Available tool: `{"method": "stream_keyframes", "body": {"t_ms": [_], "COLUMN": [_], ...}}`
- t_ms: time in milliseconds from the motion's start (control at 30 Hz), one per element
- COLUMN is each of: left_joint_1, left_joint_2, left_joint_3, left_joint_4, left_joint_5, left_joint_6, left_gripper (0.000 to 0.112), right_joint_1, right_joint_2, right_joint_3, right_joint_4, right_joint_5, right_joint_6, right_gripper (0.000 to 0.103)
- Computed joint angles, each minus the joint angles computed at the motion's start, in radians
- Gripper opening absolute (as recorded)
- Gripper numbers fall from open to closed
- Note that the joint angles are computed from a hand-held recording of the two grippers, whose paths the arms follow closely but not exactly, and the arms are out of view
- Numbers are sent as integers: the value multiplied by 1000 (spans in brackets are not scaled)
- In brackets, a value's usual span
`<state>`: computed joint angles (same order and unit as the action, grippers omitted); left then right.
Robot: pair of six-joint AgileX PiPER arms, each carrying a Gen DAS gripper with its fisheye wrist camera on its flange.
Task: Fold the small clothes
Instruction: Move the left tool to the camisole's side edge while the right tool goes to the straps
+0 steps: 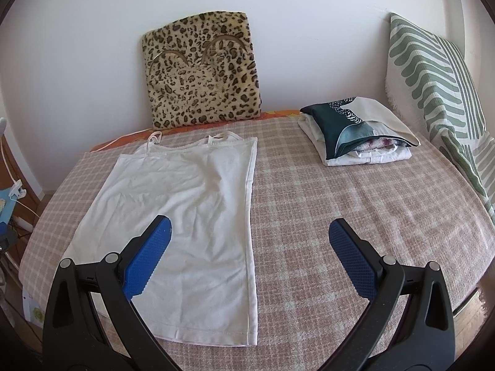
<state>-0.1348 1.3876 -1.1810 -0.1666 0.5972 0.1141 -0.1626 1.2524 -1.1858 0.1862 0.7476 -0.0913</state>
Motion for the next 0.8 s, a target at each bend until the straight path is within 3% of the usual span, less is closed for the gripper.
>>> {"method": "stream_keyframes", "body": {"t_ms": [100, 167, 300, 433, 600, 800], "left_joint_1": [72, 136, 217, 256, 301, 286], "left_joint_2": [3, 21, 79, 120, 191, 225], "left_joint_3": [33, 42, 31, 42, 22, 21], "left_joint_4": [-199, -368, -493, -518, -547, -485], "left_joint_5": [-12, 23, 104, 129, 194, 148], "left_joint_6": [177, 319, 394, 423, 434, 399], "left_gripper": [101, 96, 87, 65, 64, 64], "right_joint_1": [22, 33, 70, 107, 179, 297], "right_joint_2": [8, 17, 47, 93, 147, 307], "right_joint_3": [-13, -24, -50, -101, -191, -413], "right_joint_4": [18, 46, 51, 57, 19, -37], "right_joint_5": [1, 8, 16, 48, 89, 149], "right_joint_6": [-4, -14, 4, 16, 47, 66], "right_gripper": [103, 103, 103, 103, 100, 92]}}
